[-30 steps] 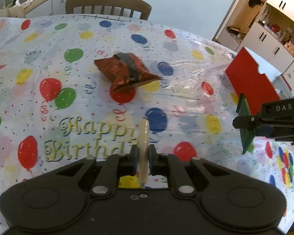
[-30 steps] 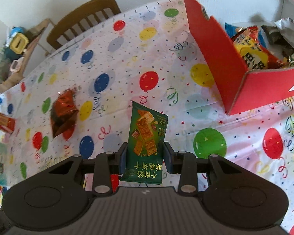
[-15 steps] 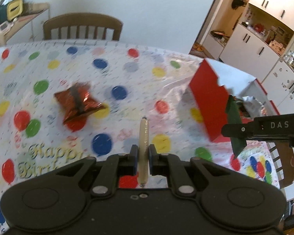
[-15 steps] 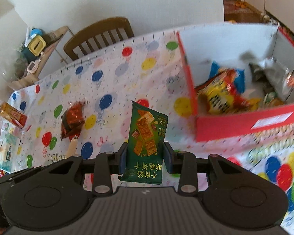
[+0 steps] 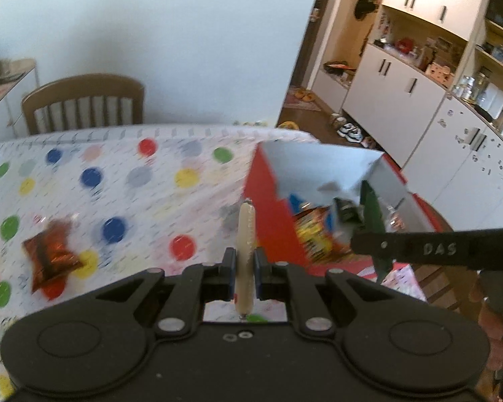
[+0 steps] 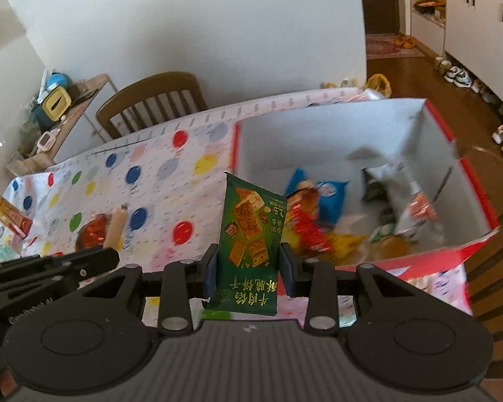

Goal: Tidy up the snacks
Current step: 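Lift the green cracker packet with the right tool and carry it over the box, then lower the green packet into the box and open the right tool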

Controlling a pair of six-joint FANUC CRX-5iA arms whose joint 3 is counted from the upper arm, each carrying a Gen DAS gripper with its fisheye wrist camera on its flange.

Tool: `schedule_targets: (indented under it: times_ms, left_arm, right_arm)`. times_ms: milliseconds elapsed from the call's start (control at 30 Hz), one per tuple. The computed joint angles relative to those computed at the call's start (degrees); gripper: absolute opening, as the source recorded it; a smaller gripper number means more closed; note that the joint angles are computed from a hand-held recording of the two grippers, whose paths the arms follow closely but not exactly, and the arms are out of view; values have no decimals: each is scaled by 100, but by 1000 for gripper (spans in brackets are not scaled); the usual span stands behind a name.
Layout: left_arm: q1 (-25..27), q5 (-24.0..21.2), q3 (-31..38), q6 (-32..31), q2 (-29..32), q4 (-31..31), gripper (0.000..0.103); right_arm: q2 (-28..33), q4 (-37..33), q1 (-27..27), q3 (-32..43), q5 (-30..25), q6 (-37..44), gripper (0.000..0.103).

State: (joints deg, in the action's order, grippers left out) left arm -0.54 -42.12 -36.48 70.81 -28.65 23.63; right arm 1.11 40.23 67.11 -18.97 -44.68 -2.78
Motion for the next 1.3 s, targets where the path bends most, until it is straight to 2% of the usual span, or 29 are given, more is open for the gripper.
schedule_targets:
  times_ms: [300, 400, 533, 800, 1133, 1300]
  left_arm:
    - [-1195, 419, 933, 955, 1031, -864, 7]
    - [-1457, 464, 1259, 1338, 1380, -1238, 7]
    - [-1714, 517, 1674, 1676, 1820, -1627, 7]
    - [-1855, 418, 2356, 2146, 2634, -1836, 7]
    - [-1924, -103, 3143, 2748, 3534, -2301, 7]
    - [-1869, -300, 3248, 2630, 3802, -2061, 7]
  right_arm:
    - [-377, -232, -491, -377, 131, 677, 36]
    - [-379, -303, -670, -406, 197, 926, 36]
    - [-281, -700, -878, -298, 345, 1647, 36]
    - [61, -1001, -1091, -112, 426, 2557, 36]
    - [433, -1540, -1292, 161, 461, 3278, 36]
    - [508, -1787, -1305, 222, 466, 3534, 36]
